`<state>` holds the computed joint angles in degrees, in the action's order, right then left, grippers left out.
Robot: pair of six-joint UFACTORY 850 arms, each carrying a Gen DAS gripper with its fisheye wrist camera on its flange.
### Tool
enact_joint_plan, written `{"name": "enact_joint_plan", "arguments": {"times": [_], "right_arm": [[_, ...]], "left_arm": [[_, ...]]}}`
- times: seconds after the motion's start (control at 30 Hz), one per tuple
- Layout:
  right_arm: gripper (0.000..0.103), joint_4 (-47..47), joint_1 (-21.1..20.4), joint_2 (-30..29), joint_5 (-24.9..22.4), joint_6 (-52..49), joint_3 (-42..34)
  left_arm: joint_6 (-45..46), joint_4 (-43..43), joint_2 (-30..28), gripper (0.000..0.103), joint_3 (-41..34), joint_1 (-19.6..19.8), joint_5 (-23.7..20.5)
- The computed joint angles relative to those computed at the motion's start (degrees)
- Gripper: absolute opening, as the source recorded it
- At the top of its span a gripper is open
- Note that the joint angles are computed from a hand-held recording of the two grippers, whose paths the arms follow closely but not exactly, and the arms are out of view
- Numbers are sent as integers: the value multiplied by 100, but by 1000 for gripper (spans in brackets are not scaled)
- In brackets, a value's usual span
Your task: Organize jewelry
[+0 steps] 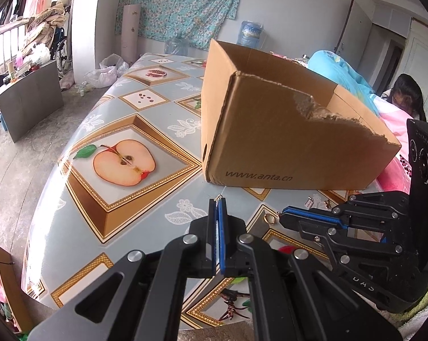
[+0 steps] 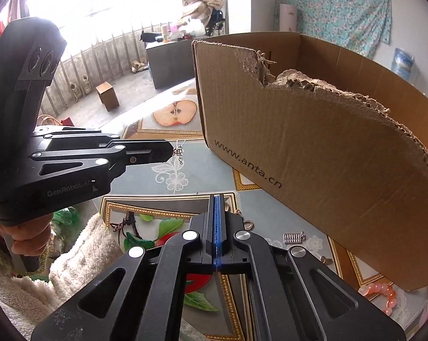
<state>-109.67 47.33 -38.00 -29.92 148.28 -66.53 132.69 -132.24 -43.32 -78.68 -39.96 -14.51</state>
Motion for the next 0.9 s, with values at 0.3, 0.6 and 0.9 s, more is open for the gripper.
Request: {"name": "enact_joint_plan", "arguments": {"times": [0.3,0.6,0.9], "right_arm": [[24,-194,-31,15,48,-214,17],[16,294,-149,-240,252,-823,-342],[0,803,-139,-303,241,-1240,-442]], "left_arm": [[337,-328,79,1,82,-56,74],[-16,8,-37,1,-46,-8,99],[-618,591,-166,1,-194,55,65]]}}
